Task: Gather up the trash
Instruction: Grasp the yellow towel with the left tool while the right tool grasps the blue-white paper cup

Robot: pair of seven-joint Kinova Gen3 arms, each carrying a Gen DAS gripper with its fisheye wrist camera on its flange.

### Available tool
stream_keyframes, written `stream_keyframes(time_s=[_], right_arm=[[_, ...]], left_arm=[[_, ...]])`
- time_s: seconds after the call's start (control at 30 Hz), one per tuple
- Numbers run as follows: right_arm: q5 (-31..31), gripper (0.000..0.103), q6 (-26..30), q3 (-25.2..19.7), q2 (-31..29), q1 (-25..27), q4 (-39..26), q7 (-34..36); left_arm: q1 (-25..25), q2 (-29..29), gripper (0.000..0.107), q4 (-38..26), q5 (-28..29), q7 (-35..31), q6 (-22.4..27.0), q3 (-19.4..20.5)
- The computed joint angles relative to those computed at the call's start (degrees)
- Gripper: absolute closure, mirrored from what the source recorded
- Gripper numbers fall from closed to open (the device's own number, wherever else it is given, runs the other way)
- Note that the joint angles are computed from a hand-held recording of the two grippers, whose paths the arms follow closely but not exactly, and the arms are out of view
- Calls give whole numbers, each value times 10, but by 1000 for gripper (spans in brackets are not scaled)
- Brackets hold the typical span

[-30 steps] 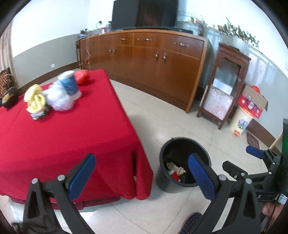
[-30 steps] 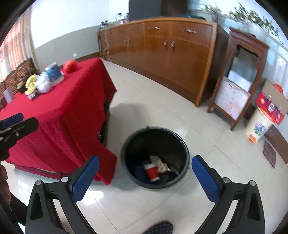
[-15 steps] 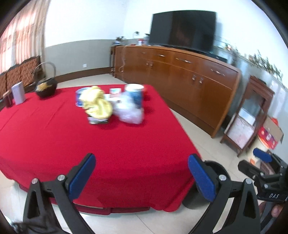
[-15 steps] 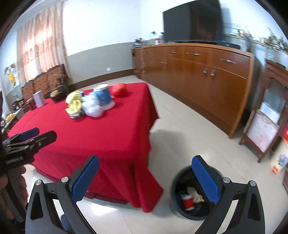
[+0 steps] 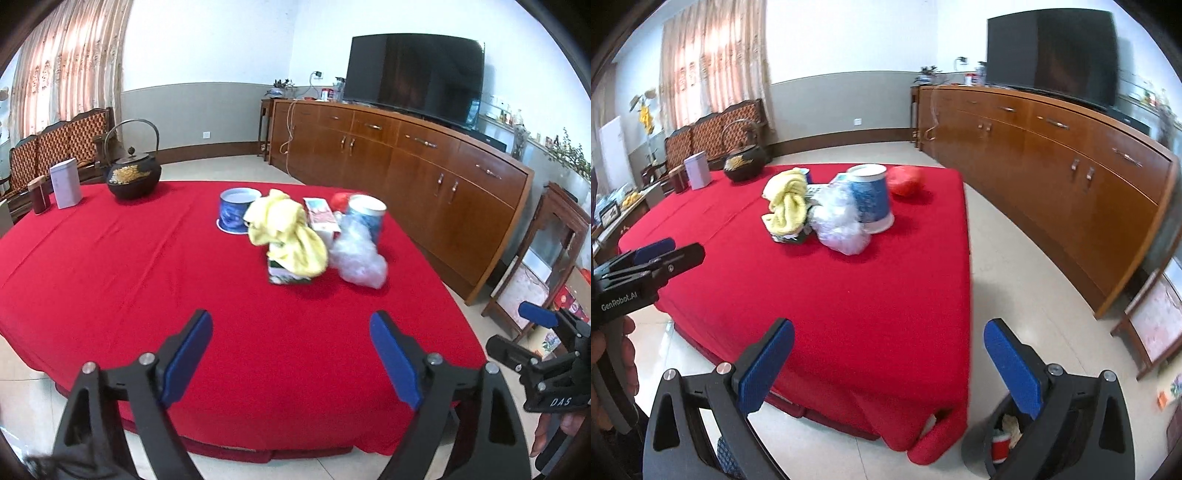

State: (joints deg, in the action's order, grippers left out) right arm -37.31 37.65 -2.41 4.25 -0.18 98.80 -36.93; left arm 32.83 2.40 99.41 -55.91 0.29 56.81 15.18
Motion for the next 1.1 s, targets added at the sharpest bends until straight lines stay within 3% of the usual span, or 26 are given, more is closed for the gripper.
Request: stream_keyframes(time_s=[0.23,0.57,1.1], right_arm=[[33,2,-6,-23,56,-19,-56,-41],[77,14,-17,-57,127,-29,-140,-107],[160,14,6,-81,244,-63,-314,-224]], left_arm=[[-28,6,31,1,12,-41,-40,-21],[-56,27,32,-9,23,-69,-89,-49],[-66,98,32,-88,67,-143,-149,-121]])
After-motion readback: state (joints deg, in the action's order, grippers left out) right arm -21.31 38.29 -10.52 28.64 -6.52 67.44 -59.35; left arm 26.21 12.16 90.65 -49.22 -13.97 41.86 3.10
